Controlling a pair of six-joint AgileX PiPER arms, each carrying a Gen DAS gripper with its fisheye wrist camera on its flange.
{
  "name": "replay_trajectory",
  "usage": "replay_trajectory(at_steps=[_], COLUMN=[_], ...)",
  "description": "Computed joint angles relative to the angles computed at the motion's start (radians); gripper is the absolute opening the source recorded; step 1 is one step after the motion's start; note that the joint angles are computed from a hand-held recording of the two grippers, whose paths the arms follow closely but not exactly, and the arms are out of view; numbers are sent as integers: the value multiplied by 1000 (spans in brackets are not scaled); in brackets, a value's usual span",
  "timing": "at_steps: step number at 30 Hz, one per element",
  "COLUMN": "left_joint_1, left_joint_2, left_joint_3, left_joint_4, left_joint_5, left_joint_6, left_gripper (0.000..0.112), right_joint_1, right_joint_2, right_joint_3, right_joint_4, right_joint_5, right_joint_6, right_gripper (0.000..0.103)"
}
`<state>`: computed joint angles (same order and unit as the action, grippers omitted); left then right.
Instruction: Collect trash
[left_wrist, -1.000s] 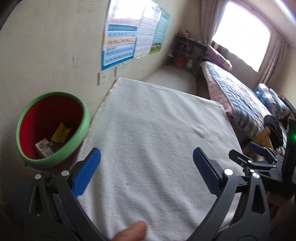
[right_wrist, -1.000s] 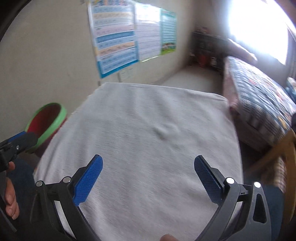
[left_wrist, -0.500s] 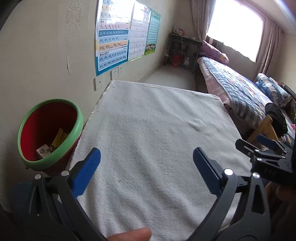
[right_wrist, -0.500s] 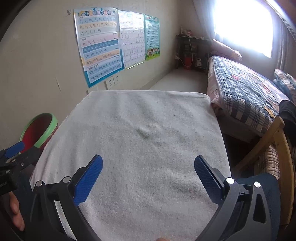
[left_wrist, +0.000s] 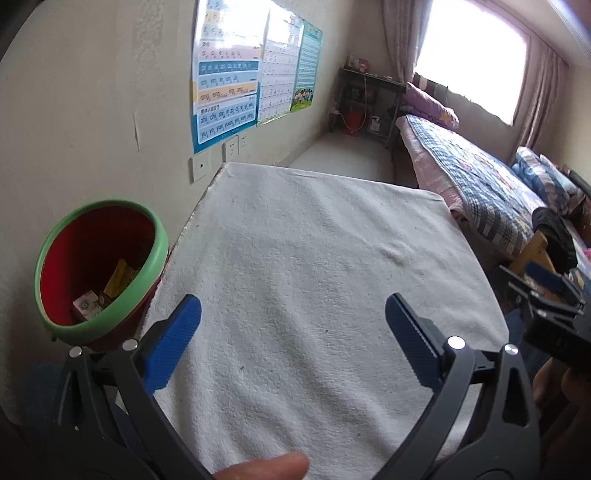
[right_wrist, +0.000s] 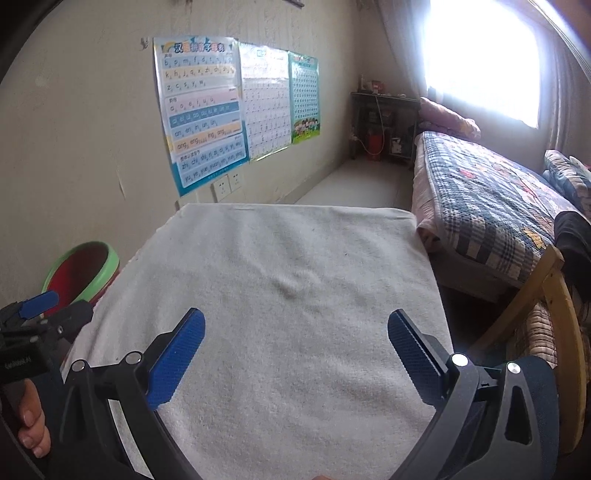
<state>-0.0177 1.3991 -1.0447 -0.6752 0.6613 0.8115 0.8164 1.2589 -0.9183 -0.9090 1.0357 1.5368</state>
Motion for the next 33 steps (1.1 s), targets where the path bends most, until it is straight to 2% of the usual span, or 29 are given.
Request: replay_trajectory(at_steps=[7,15,22,33], left_joint_1=[-24,-50,-67,-58], left_joint_2=[-7,2,-10,-5], left_joint_3=[16,12,27,24], left_joint_4=[18,78,81,54], left_joint_5=[-27,-58,-78,-63], left_joint_6=[15,-45,-36,-8], left_gripper=[98,98,98,98], right_joint_1=[-38,-41,-34,-42], right_joint_2=[-2,0,7,29], right_joint_3=[19,24,22,20], right_joint_4=[22,26,16,36], right_joint_5=[-28,-22,-11,-24], right_joint_6=[11,16,19,-4], right_gripper=[96,96,96,96])
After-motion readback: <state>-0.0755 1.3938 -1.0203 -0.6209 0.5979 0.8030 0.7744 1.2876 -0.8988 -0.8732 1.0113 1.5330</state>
